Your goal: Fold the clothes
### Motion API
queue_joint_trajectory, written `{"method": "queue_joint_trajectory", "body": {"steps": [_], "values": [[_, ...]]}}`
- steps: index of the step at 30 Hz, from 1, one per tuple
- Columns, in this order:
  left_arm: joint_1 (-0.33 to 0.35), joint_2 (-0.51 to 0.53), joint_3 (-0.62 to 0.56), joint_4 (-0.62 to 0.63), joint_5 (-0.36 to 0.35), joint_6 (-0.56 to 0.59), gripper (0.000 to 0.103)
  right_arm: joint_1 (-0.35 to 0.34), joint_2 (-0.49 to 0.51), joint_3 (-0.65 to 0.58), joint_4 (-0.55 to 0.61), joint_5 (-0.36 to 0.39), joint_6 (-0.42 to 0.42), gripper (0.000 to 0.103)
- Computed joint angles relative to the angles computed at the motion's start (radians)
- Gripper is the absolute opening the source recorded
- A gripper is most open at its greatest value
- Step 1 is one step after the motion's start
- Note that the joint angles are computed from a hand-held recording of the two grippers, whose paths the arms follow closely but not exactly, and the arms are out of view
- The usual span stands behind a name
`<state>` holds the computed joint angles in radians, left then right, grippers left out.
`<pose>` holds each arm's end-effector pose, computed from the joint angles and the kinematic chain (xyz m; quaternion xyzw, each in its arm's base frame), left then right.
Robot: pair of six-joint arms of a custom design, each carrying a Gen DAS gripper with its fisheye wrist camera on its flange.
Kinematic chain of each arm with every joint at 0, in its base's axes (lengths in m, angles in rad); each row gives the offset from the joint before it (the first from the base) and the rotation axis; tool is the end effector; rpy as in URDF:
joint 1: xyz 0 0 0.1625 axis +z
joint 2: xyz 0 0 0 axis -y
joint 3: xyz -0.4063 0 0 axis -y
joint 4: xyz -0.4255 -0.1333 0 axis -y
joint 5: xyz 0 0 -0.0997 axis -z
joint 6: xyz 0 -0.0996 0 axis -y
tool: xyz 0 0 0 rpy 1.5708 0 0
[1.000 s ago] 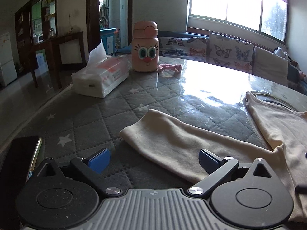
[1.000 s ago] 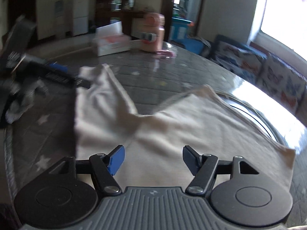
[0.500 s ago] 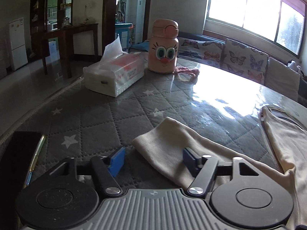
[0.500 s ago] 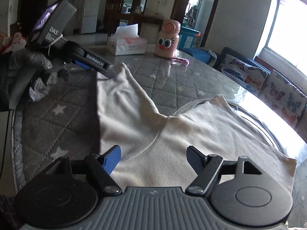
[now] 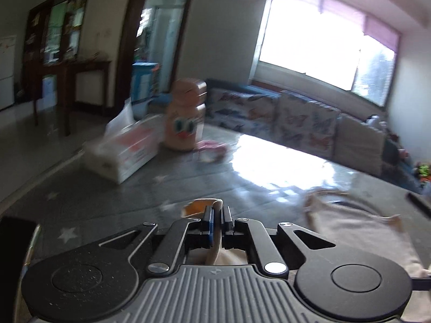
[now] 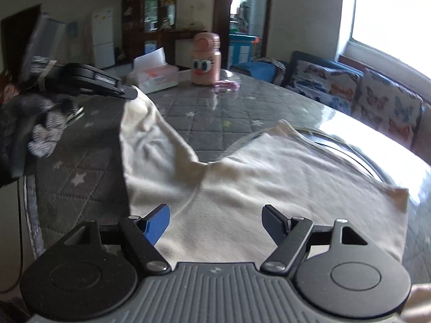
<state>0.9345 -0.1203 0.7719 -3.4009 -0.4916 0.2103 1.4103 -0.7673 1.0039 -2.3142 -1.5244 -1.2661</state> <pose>-0.3114 -0.7935 0.0274 0.0326 0.7676 -0.5563 0.3167 0.0017 -0.8528 0.3062 0.5131 -0.8206 0.2042 0.1470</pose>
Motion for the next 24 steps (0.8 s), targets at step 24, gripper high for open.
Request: {"method": "queue_joint_trajectory", "body": {"steps": [24], "values": [[-0.042,0.101,-0.136,0.414,-0.506,-0.036,0.046,-0.081,-0.009,-0.143,0.271,0.079,0.214,0.076]]}}
